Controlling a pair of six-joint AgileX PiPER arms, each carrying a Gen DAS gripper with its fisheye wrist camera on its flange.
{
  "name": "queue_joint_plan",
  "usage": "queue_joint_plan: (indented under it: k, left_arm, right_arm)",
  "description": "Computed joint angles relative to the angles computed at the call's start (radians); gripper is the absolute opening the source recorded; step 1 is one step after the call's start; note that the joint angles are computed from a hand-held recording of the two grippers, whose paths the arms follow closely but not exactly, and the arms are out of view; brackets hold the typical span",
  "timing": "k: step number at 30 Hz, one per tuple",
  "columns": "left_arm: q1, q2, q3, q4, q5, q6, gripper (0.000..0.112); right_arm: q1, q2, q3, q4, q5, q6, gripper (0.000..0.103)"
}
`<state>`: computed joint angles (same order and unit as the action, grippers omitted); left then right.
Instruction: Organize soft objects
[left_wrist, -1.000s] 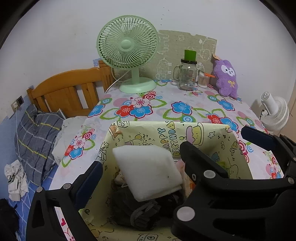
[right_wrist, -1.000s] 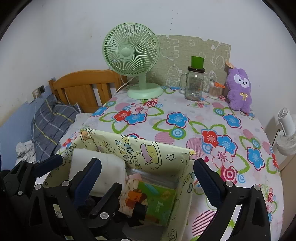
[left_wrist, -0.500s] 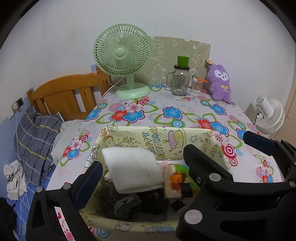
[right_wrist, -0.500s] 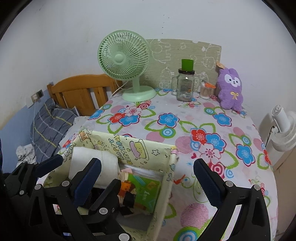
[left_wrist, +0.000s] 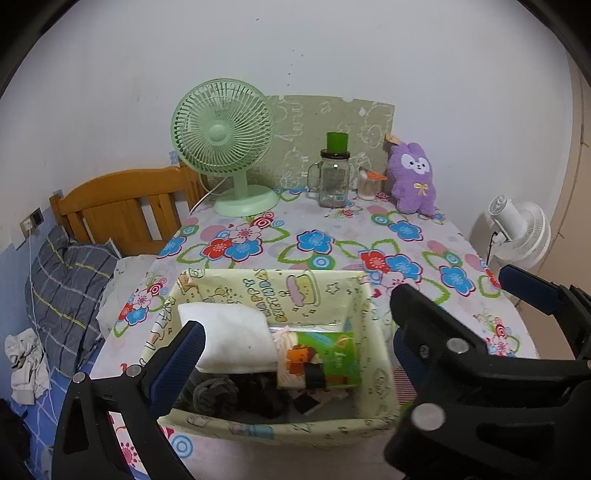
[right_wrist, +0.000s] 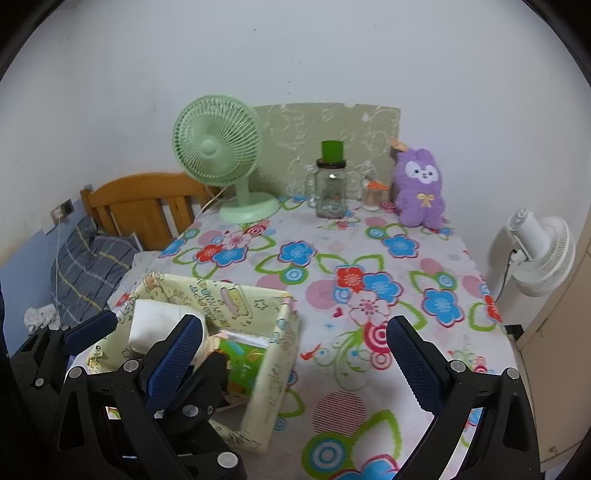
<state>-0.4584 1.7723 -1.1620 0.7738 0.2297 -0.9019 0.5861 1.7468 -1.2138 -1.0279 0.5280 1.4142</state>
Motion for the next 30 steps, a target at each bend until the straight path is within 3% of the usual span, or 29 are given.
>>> queue_joint_plan:
  k: [3,20,30]
  left_arm:
    - [-0.02,-0.013,0.0,-0.027,0.014,0.016,0.103]
    - [-0.181,-0.112,0.054,0.415,0.126,-0.448,0.103]
    - [-0.245,-0.173,0.079,0.492,0.168,-0.525,0.103]
  right_arm:
    - [0.007,-0.048,0.045,-0.04,0.021,0.047,0.101]
    - [0.042,-0.325,0.287,-0.203,0.143,0.242,0.101]
    - [0.083,-0.467,0.374,-0.24,0.255,0.286,0.101]
